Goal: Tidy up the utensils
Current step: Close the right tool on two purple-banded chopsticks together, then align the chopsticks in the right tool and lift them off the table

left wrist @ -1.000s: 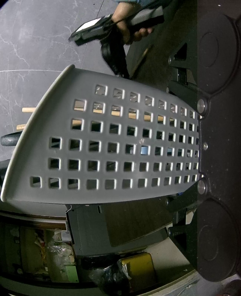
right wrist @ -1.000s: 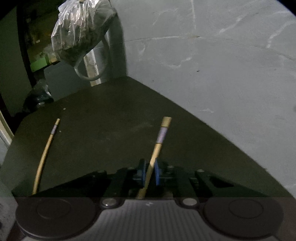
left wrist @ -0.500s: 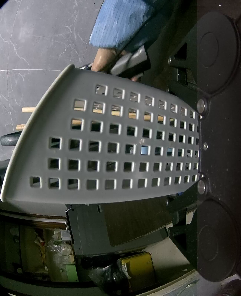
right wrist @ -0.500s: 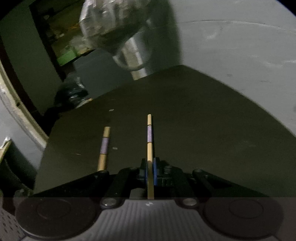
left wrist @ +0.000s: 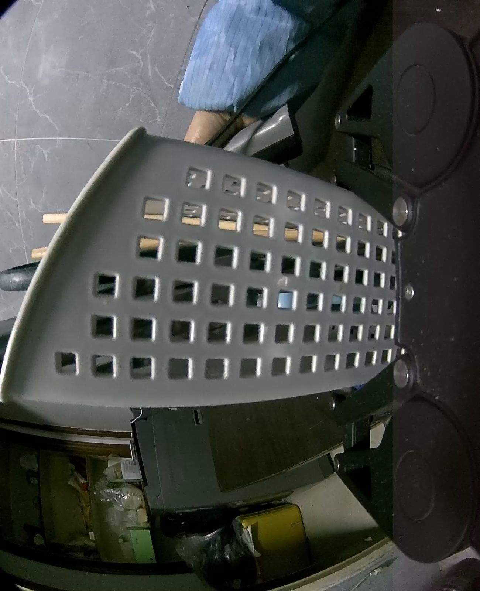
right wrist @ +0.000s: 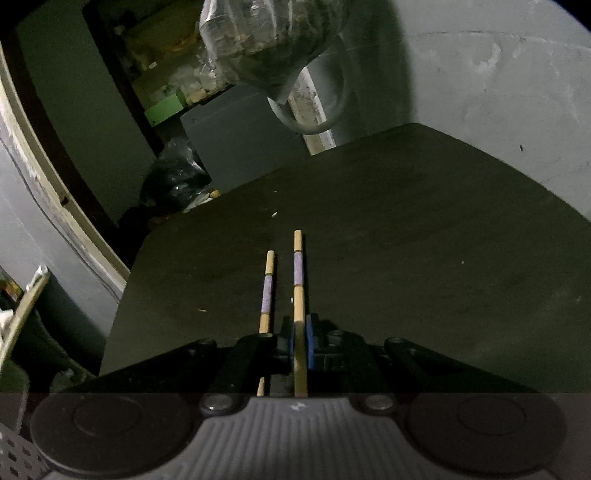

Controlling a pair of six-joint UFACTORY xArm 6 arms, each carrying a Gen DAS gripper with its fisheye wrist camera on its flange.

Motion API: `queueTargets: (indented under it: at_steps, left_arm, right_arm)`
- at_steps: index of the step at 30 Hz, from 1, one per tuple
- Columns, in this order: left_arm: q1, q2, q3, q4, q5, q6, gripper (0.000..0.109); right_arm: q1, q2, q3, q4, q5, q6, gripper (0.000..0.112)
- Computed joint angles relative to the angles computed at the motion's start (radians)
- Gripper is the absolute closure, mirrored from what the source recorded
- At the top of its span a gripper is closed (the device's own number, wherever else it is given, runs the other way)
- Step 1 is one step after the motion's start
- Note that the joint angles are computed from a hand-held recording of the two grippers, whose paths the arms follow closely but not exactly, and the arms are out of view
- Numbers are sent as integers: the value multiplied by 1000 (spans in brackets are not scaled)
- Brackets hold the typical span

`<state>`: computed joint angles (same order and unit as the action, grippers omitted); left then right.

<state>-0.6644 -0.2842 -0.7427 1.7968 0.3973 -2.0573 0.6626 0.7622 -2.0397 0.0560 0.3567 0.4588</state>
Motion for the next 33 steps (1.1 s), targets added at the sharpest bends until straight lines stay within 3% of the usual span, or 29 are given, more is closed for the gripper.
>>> queueTargets:
  at_steps: [1,4,8,10,16,18,19,20,21,26,33]
  left_arm:
    - [0,0,0,0,0,0,33]
    - [0,0,0,-1,1,1,33]
    - [-1,1,0,-2,2,1,33]
    - [-1,2,0,-2,2,2,33]
    - [-1,1,0,-1,2,0,33]
    - [-1,2,0,0,2,-1,33]
    - [-1,2,0,0,2,-1,33]
    - [-1,1,0,-1,2,0,33]
    - [-1,1,0,-1,2,0,33]
    - [-1,1,0,-2,2,1,33]
    - [-14,10,-5,-20,21,18,33]
  right_arm:
    - [0,-4,6,6,-7,-1,86]
    - [2,11,-25,-57,17,30,81]
    - [10,16,-32,34,3,-53,54]
    - [15,27,-56,-18,26,-40,53]
    - [37,16,-55,-309,87,21,58]
    - [45,-7,-20,-421,97,46,69]
    - [46,-23,6,-455,88,56,79]
    - [44,-47,48,-446,67,51,91]
    - [43,-64,72,-442,63,50,96]
    - [35,-188,265,-433,1,43,97]
    - [42,-466,658,-480,-89,94,97]
